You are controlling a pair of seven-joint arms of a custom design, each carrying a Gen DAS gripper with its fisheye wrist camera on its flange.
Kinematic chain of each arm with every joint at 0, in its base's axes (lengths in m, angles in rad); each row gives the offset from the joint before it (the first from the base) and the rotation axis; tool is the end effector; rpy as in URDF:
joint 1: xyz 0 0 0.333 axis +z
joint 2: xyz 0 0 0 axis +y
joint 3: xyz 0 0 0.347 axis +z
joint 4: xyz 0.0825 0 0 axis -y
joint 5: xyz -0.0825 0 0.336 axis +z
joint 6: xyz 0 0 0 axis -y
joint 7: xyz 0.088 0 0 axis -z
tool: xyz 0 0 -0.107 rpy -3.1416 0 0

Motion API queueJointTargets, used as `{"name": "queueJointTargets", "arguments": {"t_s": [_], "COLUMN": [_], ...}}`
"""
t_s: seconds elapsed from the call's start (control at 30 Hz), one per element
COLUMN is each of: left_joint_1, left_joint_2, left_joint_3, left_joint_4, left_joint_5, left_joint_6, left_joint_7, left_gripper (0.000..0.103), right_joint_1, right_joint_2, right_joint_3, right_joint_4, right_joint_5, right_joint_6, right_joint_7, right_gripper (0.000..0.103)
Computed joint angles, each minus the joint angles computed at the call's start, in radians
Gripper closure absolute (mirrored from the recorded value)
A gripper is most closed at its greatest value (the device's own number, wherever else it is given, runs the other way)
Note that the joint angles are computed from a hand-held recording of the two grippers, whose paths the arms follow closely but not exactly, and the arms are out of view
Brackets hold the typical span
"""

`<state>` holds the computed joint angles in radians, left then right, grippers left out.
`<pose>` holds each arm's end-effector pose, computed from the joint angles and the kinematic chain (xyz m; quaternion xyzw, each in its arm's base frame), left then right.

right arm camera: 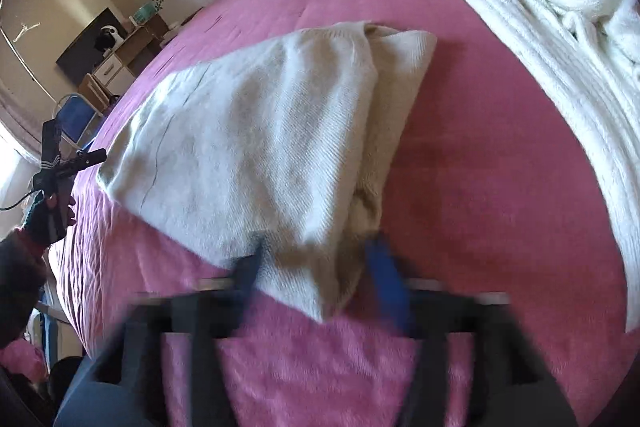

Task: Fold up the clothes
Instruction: 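Release the sweater and open both tools above it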

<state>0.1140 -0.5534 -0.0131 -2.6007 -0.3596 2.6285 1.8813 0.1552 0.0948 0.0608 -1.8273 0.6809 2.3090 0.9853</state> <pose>0.3532 0.0435 0.5483 -0.6898 0.6548 -0.2595 0.1677 0.5663 0.1355 0.5709 -0.7915 0.5077 0.0137 0.3400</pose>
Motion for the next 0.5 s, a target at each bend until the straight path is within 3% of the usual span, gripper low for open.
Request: {"name": "queueJointTargets", "arguments": {"t_s": [0.17,0.33,0.43,0.5], "left_joint_1": [-0.102,-0.136,-0.133,-0.135], "left_joint_2": [0.063,0.102,0.101,0.099], "left_joint_3": [0.071,0.064,0.047,0.042], "left_joint_4": [0.062,0.086,0.076,0.072], "left_joint_5": [-0.128,-0.217,-0.252,-0.273], "left_joint_6": [-0.004,-0.042,-0.024,-0.018], "left_joint_7": [0.11,0.2,0.225,0.232], "left_gripper": [0.0,0.002,0.023,0.024], "right_joint_1": [0.009,0.002,0.0,0.0], "right_joint_2": [0.021,0.018,0.014,0.013], "right_joint_3": [0.012,0.013,0.011,0.009], "right_joint_4": [0.022,0.004,-0.004,-0.008], "right_joint_5": [-0.005,0.03,0.041,0.041], "right_joint_6": [0.005,0.02,0.025,0.026], "right_joint_7": [0.006,-0.005,-0.005,-0.001], "right_gripper": [0.028,0.028,0.028,0.028]}}
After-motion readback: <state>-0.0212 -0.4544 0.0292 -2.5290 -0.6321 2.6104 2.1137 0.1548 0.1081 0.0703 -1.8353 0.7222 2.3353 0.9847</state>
